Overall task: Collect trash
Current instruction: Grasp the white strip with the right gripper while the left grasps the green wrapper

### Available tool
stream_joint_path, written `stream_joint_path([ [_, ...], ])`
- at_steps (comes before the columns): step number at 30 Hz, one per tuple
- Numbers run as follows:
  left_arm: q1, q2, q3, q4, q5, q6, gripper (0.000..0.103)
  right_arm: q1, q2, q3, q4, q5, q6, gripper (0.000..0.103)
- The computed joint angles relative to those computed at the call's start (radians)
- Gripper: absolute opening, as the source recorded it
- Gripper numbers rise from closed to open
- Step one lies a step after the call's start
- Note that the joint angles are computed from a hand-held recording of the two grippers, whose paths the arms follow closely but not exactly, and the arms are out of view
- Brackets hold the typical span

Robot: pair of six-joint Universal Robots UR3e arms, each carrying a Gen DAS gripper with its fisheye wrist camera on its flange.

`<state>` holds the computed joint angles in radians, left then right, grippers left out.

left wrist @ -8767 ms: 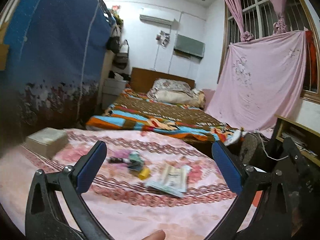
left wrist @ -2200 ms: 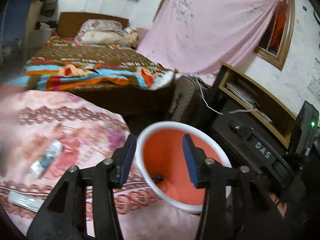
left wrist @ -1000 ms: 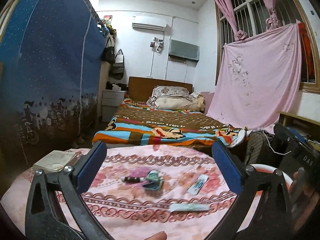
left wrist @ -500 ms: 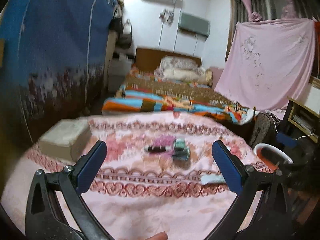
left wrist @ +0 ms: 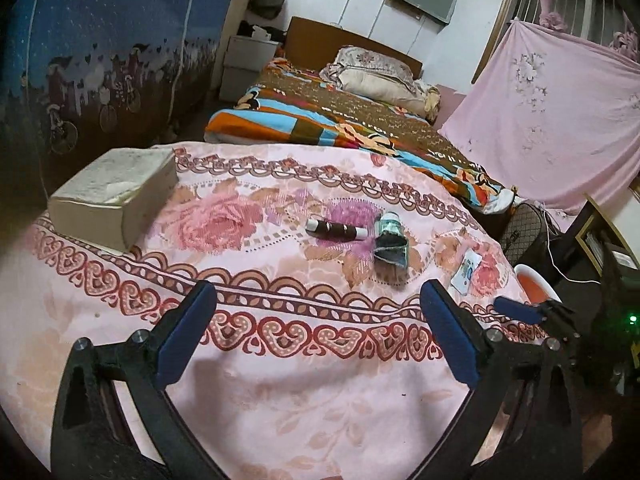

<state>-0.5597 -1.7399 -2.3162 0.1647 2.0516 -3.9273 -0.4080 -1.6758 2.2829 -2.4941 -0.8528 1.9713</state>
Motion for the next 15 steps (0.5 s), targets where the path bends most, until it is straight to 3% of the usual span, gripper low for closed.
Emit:
stream_joint_path([
  [8, 0.042, 0.005, 0.005, -0.013, -0.083, 0.037, 0.077, 0.004, 0.025, -0.079, 0.165, 0.012, -0.032, 0.021],
  [11, 0.055, -0.008, 0.028, -0.018, -0.126, 0.063, 0.069, -0.013, 0.025, -0.089, 0.193, 0.027, -0.029, 0.012],
  [15, 0.081, -0.057, 0.090, -0.015, -0.182, 0.092, 0.058, -0.013, 0.041, -0.079, 0.119, 0.022, 0.038, 0.009],
])
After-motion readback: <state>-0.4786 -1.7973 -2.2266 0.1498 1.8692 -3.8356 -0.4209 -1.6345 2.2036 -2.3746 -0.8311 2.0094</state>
